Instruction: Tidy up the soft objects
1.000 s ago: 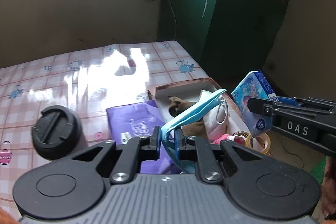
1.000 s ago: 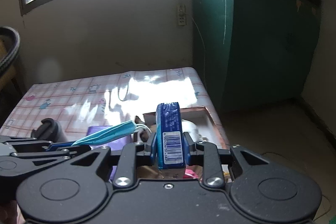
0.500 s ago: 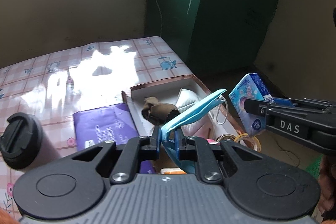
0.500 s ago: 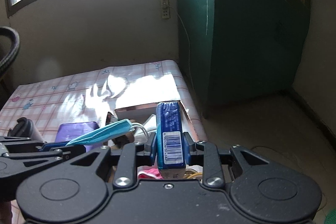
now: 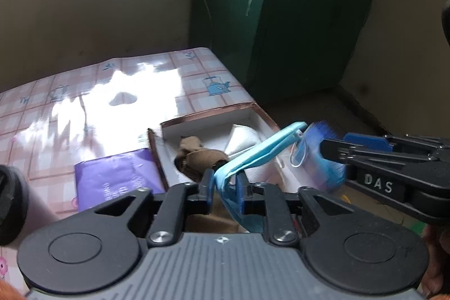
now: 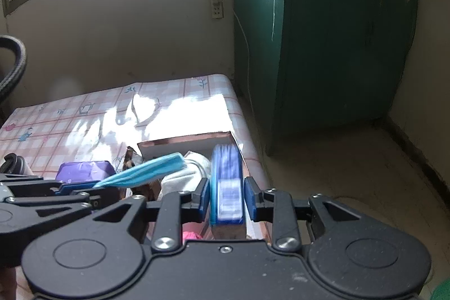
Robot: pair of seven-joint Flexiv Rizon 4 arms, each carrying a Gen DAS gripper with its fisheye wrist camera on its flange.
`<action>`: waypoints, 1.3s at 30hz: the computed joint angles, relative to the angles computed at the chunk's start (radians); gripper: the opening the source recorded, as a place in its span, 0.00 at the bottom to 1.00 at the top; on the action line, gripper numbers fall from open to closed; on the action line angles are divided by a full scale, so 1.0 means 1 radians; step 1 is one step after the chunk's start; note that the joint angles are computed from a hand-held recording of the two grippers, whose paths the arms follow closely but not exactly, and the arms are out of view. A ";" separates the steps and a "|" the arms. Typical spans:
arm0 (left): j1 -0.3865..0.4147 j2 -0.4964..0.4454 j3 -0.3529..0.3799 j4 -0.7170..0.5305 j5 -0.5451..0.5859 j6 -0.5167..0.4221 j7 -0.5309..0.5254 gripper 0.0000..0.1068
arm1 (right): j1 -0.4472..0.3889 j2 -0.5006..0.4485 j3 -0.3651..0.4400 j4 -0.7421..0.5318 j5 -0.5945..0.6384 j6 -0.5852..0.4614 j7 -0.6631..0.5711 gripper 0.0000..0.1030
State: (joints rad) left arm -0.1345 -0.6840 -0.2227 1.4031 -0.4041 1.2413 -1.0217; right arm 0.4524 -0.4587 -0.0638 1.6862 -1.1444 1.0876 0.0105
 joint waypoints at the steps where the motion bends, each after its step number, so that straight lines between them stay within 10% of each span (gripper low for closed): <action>1: 0.005 -0.001 -0.009 0.003 -0.001 0.003 0.012 0.44 | -0.004 0.000 -0.004 0.005 -0.010 0.019 0.013 0.56; 14: 0.004 0.088 0.032 0.117 -0.001 0.069 -0.054 0.65 | -0.005 0.088 0.037 0.086 -0.063 -0.038 0.076 0.61; 21: -0.042 0.213 0.139 0.261 0.079 0.113 -0.217 0.96 | -0.021 0.150 0.104 0.153 -0.027 -0.048 0.002 0.68; 39: -0.060 0.268 0.196 0.375 0.236 0.074 -0.389 0.96 | 0.015 0.160 0.152 0.221 0.266 -0.039 -0.232 0.72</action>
State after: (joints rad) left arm -0.1950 -0.4162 -0.0269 1.7779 -0.1683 1.3150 -1.4103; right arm 0.4677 -0.2982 0.0878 1.9075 -0.8788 1.0487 -0.2215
